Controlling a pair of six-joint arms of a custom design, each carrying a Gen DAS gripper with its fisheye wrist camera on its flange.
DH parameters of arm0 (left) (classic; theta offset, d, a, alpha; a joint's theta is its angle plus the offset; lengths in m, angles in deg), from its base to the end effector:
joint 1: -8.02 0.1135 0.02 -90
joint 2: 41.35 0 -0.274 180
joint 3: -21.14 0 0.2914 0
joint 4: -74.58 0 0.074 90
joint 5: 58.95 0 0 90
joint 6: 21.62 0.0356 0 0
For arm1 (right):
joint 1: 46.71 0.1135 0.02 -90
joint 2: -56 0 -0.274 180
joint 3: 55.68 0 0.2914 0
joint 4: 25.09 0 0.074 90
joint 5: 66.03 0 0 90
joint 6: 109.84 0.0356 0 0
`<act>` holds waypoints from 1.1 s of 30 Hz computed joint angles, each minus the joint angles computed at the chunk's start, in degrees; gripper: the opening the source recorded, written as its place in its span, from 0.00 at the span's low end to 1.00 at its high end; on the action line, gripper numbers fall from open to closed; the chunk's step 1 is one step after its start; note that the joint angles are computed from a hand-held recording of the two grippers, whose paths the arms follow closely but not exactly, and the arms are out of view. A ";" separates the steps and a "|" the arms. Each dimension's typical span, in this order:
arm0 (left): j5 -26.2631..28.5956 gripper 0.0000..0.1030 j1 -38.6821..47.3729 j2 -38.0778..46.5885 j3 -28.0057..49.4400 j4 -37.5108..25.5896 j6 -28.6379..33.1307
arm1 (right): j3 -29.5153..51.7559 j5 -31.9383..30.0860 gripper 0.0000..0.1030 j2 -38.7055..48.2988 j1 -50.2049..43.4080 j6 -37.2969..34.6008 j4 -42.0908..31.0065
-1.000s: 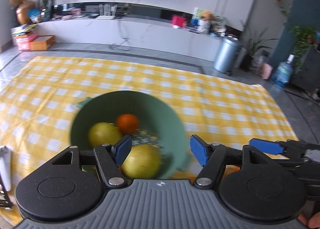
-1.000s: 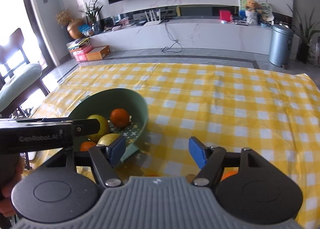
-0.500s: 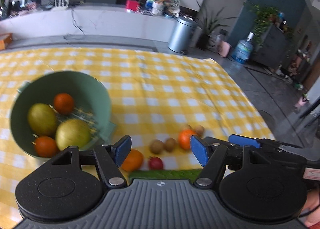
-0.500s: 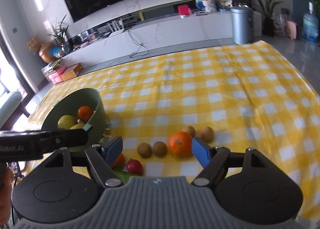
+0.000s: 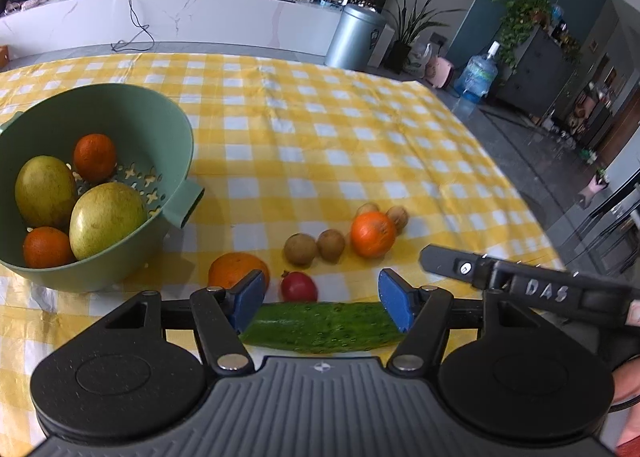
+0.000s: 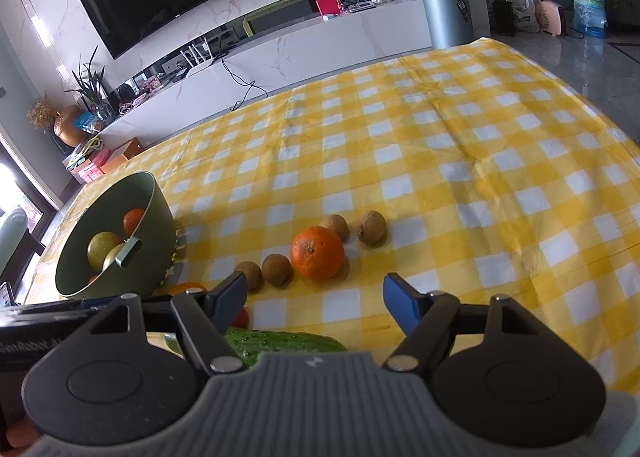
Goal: Organize fruits
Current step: 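Move both tools back toward the remaining oranges and kiwis, then grasp a large orange with the left tool while the right tool grasps another orange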
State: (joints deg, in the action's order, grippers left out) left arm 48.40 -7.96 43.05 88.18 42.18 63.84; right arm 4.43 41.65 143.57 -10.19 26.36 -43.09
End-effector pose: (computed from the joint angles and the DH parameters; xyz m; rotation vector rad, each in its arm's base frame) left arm 0.3250 -0.1041 0.2168 0.3808 2.4266 -0.5282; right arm 0.2818 0.1952 0.1760 0.3460 2.3196 0.3601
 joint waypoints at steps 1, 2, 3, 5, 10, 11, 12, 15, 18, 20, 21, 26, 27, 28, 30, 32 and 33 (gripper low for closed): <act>-1.12 0.74 -0.27 0.07 -0.62 0.82 0.37 | 0.29 -0.02 0.68 0.45 -0.07 0.05 -0.07; -2.18 0.74 -0.47 0.03 -1.19 1.49 0.64 | 0.52 -0.11 0.67 0.81 -0.13 -0.02 -0.15; -3.46 0.74 -0.72 0.01 -1.83 2.36 0.40 | 0.81 -0.23 0.65 1.23 -0.18 -0.14 -0.23; -6.00 0.74 -1.16 0.17 -2.73 3.85 -0.62 | 1.34 -0.57 0.65 2.05 -0.33 -0.62 -0.35; -10.86 0.74 -1.78 2.12 -2.50 5.43 -3.71 | 2.88 -1.77 0.64 4.42 -1.30 -0.77 -0.30; -11.33 0.73 -1.71 2.53 -2.39 5.54 -4.14 | 3.02 -2.06 0.63 4.75 -1.51 -0.47 -0.16; -11.66 0.73 -1.62 2.93 -2.28 5.69 -4.60 | 3.21 -2.33 0.63 5.11 -1.72 -0.16 -0.08; -11.69 0.73 -1.10 3.86 -1.97 5.71 -5.75 | 3.97 -2.61 0.62 6.41 -2.13 0.58 0.46; -11.11 0.71 -0.71 4.89 -1.54 5.97 -6.90 | 4.57 -3.04 0.60 7.73 -2.60 0.59 1.87; -10.16 0.70 -0.17 5.53 -1.26 6.20 -7.66 | 5.50 -3.35 0.58 8.92 -3.15 1.13 2.02; -9.52 0.68 0.10 5.95 -1.08 6.41 -8.06 | 5.93 -3.60 0.57 9.52 -3.44 1.40 2.08; -8.80 0.64 0.71 6.63 -1.07 7.20 -8.73 | 8.47 -4.96 0.52 12.54 -4.55 1.72 1.76; -8.76 0.63 0.85 6.74 -1.07 7.21 -8.78 | 8.81 -5.34 0.51 12.97 -4.75 1.82 1.67; -8.48 0.62 1.01 6.99 -0.92 7.05 -8.95 | 9.03 -5.69 0.51 13.29 -4.93 1.95 1.65; -7.97 0.58 1.31 7.76 -0.44 6.67 -9.44 | 9.32 -6.47 0.50 13.84 -5.31 2.29 1.89; -7.58 0.56 1.56 8.14 -0.32 6.60 -9.56 | 9.56 -7.04 0.49 14.31 -5.59 2.54 2.18; -7.43 0.55 1.65 8.32 -0.26 6.66 -9.58 | 9.75 -7.39 0.48 14.62 -5.72 2.62 2.18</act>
